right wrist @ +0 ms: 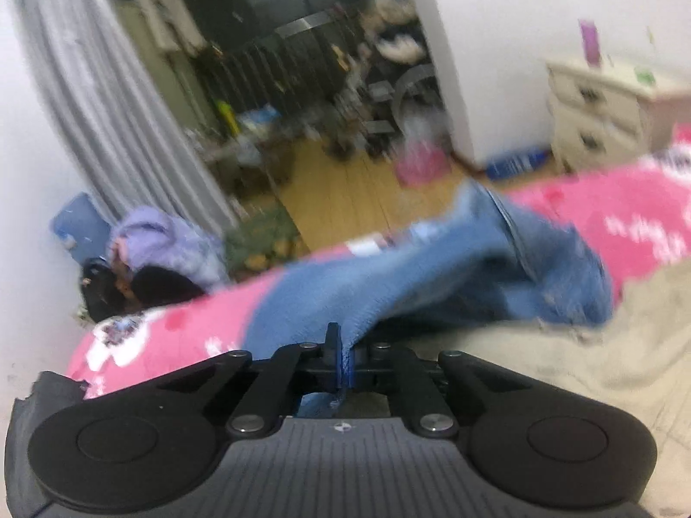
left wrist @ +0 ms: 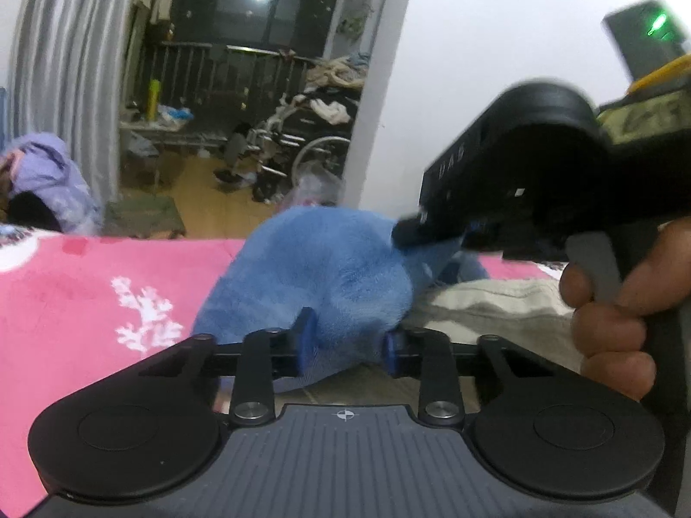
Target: Fold clothes
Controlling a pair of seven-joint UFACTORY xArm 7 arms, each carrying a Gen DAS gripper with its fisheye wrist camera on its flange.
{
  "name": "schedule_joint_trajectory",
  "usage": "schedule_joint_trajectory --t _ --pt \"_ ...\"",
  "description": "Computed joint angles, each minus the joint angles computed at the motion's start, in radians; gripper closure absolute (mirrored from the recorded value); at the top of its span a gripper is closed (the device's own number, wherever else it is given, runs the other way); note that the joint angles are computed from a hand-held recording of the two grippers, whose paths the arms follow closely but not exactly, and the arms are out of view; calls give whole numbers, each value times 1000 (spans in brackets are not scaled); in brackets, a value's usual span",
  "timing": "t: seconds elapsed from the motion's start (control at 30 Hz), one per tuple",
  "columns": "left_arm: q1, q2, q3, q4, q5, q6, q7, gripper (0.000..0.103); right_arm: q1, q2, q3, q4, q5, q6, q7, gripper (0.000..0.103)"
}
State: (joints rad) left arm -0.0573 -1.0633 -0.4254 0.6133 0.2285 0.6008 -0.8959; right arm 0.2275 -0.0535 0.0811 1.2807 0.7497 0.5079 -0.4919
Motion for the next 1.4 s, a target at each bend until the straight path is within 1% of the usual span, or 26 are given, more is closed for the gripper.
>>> schedule_joint_trajectory --t 0.03,0.07,0.1,0.13,0.23,0.3,0.37,0.43,0.53,0.63,0.77,0.9,0.97,1.1,1.17,1.23,1.33,1.4 --pt "2 -15 -4 7 0 19 -5 81 5 -16 -2 -8 53 -7 -50 99" --pt "2 -31 -6 12 1 34 -9 82 12 -34 -7 -15 112 -12 -103 99" --pt "9 -34 -4 17 6 29 -8 83 21 -53 -15 -22 173 -11 -157 99" --pt "33 -12 0 27 18 0 -5 84 30 -74 -22 -30 218 -6 -199 99" --pt "28 -64 11 27 14 4 -8 86 51 -141 -51 -56 306 33 -284 99" --pt "20 -110 20 26 3 18 -7 86 65 -190 -71 -75 339 68 -325 99" --pt "7 -147 30 28 -8 38 7 87 80 -252 -86 -104 339 104 -366 99" --pt "-14 -187 43 31 -21 68 33 88 95 -319 -98 -136 321 138 -373 99" --pt "-52 -247 50 49 -49 124 77 88 121 -431 -122 -198 298 177 -332 98" --pt "-86 -298 42 93 -84 192 117 88 156 -543 -157 -260 298 202 -304 98" --pt "-92 -333 22 170 -107 242 182 89 202 -689 -204 -321 305 217 -257 98" --pt "-72 -343 19 261 -129 261 242 90 251 -785 -232 -304 290 225 -204 98" --pt "-56 -346 18 320 -141 272 267 90 271 -823 -236 -277 259 241 -171 98" --pt "-49 -353 21 425 -181 303 321 90 313 -919 -238 -247 208 270 -90 98" --pt "-48 -344 22 494 -205 334 352 90 318 -979 -231 -244 178 292 -22 98" --pt "-53 -329 21 575 -239 384 376 90 322 -1041 -231 -242 148 324 56 98" --pt "-55 -315 17 664 -285 435 409 90 343 -1124 -233 -228 105 375 157 98" --pt "-59 -306 18 716 -316 457 432 91 357 -1166 -230 -202 64 429 222 98"
